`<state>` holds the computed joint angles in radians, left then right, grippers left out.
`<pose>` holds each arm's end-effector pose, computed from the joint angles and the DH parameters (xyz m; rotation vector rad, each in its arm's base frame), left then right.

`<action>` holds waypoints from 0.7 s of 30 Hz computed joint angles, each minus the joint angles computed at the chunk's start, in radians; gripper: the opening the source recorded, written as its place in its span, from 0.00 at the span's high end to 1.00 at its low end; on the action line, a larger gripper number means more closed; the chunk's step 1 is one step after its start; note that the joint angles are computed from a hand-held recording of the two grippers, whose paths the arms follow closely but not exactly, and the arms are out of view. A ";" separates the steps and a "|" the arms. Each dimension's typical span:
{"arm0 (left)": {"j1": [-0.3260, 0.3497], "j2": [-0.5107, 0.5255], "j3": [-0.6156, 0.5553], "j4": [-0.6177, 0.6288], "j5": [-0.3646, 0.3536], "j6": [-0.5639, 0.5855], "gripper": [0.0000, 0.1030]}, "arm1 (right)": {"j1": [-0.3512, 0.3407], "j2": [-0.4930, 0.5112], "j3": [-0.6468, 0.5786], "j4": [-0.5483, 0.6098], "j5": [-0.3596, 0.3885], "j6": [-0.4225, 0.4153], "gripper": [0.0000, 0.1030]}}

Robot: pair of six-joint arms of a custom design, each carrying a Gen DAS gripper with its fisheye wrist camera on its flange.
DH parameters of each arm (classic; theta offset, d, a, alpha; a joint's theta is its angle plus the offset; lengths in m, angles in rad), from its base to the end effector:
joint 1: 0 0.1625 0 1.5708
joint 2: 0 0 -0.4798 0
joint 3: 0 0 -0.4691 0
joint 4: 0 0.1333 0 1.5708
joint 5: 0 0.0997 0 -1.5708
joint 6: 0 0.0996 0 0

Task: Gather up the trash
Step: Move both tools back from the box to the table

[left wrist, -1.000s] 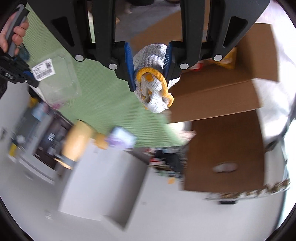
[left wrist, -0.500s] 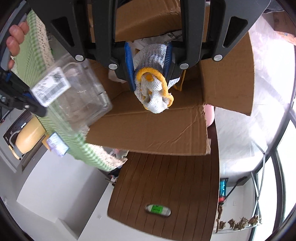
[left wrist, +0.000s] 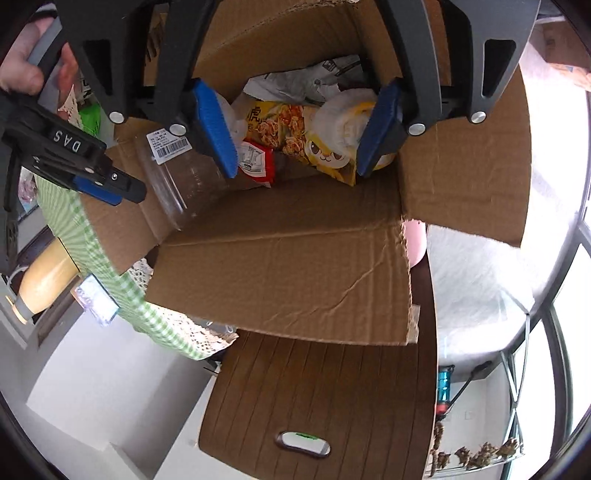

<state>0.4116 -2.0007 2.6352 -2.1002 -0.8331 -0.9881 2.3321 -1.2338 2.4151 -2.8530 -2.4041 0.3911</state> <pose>-0.1666 -0.2913 0.2368 0.2731 2.5694 -0.8129 0.3485 -0.2794 0.1248 0.3902 -2.3765 0.6825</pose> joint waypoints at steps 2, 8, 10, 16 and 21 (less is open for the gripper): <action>-0.003 -0.007 -0.002 0.004 0.003 -0.002 0.35 | 0.008 -0.015 -0.006 0.027 0.024 0.020 0.49; -0.055 -0.046 -0.013 0.093 0.000 -0.061 0.35 | 0.028 -0.070 -0.014 0.118 0.126 0.050 0.46; -0.084 -0.058 -0.021 0.148 0.005 -0.100 0.35 | 0.056 -0.086 -0.018 0.154 0.113 0.067 0.42; -0.231 -0.102 -0.055 0.340 0.071 -0.242 0.27 | 0.127 -0.160 -0.013 0.181 0.069 0.093 0.39; -0.343 -0.078 -0.099 0.493 0.109 -0.372 0.26 | 0.176 -0.250 0.007 0.196 0.026 0.109 0.35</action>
